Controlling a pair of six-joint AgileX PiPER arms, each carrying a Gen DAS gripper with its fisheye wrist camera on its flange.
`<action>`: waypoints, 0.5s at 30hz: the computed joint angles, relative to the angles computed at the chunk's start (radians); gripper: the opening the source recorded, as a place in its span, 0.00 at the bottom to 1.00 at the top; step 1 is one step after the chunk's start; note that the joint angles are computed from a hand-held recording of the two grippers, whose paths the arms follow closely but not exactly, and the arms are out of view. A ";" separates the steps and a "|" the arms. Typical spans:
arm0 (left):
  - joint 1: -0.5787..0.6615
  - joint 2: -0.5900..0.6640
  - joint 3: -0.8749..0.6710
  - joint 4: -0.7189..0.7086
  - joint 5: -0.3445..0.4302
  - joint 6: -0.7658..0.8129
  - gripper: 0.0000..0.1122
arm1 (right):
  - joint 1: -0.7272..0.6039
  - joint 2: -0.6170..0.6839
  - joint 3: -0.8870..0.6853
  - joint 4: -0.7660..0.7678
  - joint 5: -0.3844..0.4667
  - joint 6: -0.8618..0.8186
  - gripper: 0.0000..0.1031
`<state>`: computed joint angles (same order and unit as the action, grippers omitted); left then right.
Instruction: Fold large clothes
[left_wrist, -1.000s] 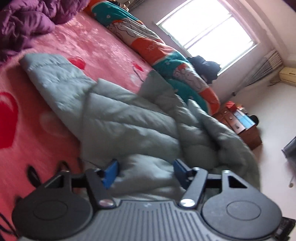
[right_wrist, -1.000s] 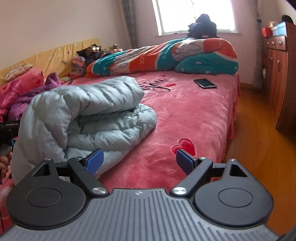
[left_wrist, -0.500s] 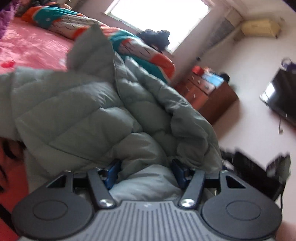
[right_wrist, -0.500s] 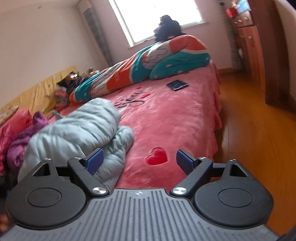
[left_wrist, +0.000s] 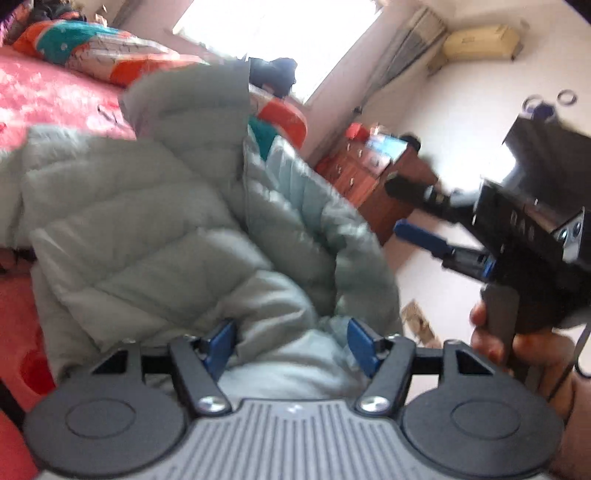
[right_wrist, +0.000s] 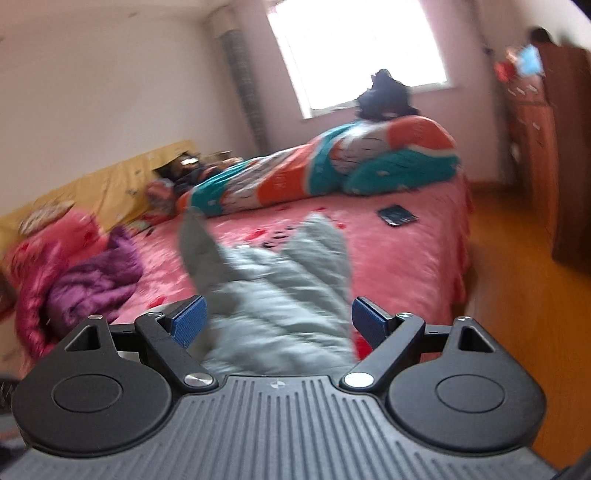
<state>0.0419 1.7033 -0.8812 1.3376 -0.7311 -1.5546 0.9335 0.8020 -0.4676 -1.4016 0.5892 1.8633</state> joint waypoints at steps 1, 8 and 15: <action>0.013 -0.015 0.012 -0.022 -0.006 0.019 0.60 | 0.047 0.020 -0.021 0.008 0.032 -0.011 1.00; 0.080 -0.101 0.056 -0.254 0.132 0.183 0.72 | 0.068 0.174 -0.187 0.103 -0.053 -0.135 1.00; 0.048 -0.104 0.020 -0.833 0.484 0.655 0.72 | -0.062 0.445 -0.373 0.550 -0.288 -0.583 1.00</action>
<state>0.0897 1.5990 -0.8613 0.5041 -0.2475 -0.8998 0.8720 1.2467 -0.8402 -0.8516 0.3015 1.2800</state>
